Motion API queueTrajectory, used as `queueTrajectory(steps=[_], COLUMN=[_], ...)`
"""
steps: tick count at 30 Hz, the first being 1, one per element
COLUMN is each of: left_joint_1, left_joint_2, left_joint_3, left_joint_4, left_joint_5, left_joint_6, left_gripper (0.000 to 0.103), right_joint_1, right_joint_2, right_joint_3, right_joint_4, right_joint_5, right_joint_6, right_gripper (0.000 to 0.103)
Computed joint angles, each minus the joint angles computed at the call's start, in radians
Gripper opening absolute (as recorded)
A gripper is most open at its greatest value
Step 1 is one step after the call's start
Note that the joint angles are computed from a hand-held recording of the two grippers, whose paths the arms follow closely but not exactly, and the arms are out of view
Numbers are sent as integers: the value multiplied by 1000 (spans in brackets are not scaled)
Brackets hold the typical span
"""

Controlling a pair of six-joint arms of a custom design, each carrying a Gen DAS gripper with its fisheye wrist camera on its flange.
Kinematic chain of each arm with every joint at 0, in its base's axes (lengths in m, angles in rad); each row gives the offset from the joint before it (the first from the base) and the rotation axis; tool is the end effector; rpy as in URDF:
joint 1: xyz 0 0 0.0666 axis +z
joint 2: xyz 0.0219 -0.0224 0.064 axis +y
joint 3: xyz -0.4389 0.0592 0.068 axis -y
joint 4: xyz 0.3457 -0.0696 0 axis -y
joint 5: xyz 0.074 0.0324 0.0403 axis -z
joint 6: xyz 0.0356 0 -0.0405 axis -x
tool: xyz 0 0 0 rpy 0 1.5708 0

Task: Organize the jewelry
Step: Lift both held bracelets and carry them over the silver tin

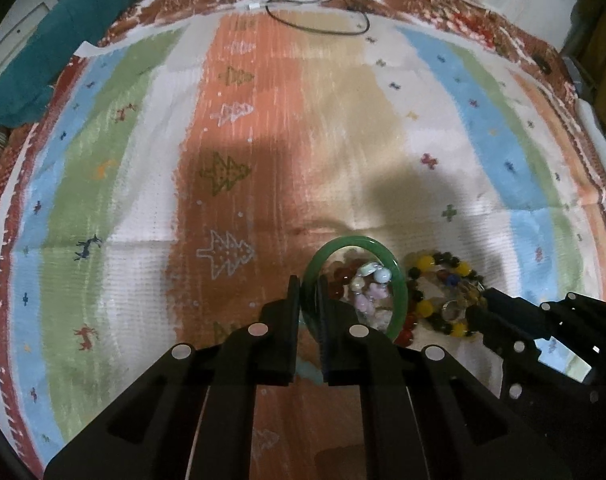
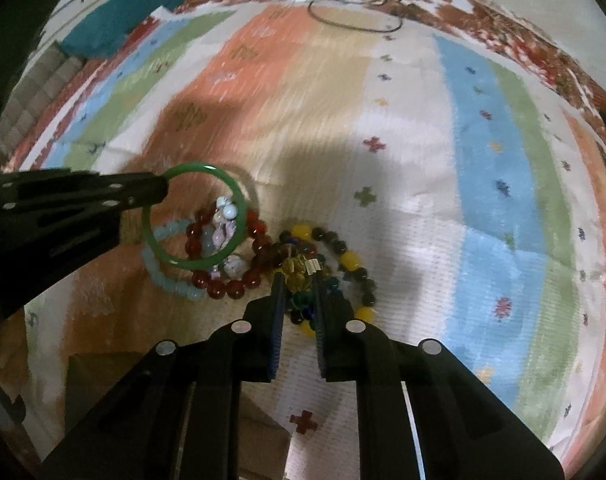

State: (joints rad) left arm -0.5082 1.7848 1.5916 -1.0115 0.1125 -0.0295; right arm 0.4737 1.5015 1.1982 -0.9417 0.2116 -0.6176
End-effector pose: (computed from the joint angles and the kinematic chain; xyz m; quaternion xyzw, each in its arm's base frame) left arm 0.4869 -0.2762 0.3765 0.2706 0.9438 -0.0968 0.1635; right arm 0.3808 0.1864 0.3668 0.0876 0.9775 -0.0054 0.1919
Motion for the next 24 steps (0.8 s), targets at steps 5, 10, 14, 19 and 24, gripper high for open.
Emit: queueTrajectory(steps=[5,10,14,19,24], left_joint_1=[-1,-6,-6,-6,-13], left_joint_2=[-36,-66,-92,-130,-162], left_joint_3=[-17,-41,-57,-79,-98], left_joint_4=[11,15,19,26,30], left_joint_5=[-4,-13,-10,-12,-10], left_joint_6=[-3,-4,-3,-3,-6], left_gripper=[8,8,8,8,8], right_joint_1=[-1,12,26,47,70], right_joint_2=[-30,-48,-60,-82,-98], right_joint_3=[-2,-1,-2,0,4], right_joint_4=[-3,-10,-11,-18,-34], right_joint_5=[20,35,44,67,100], right_joint_6=[-23,-50,-63,-87,-112], right_gripper=[11,10,10,10,10])
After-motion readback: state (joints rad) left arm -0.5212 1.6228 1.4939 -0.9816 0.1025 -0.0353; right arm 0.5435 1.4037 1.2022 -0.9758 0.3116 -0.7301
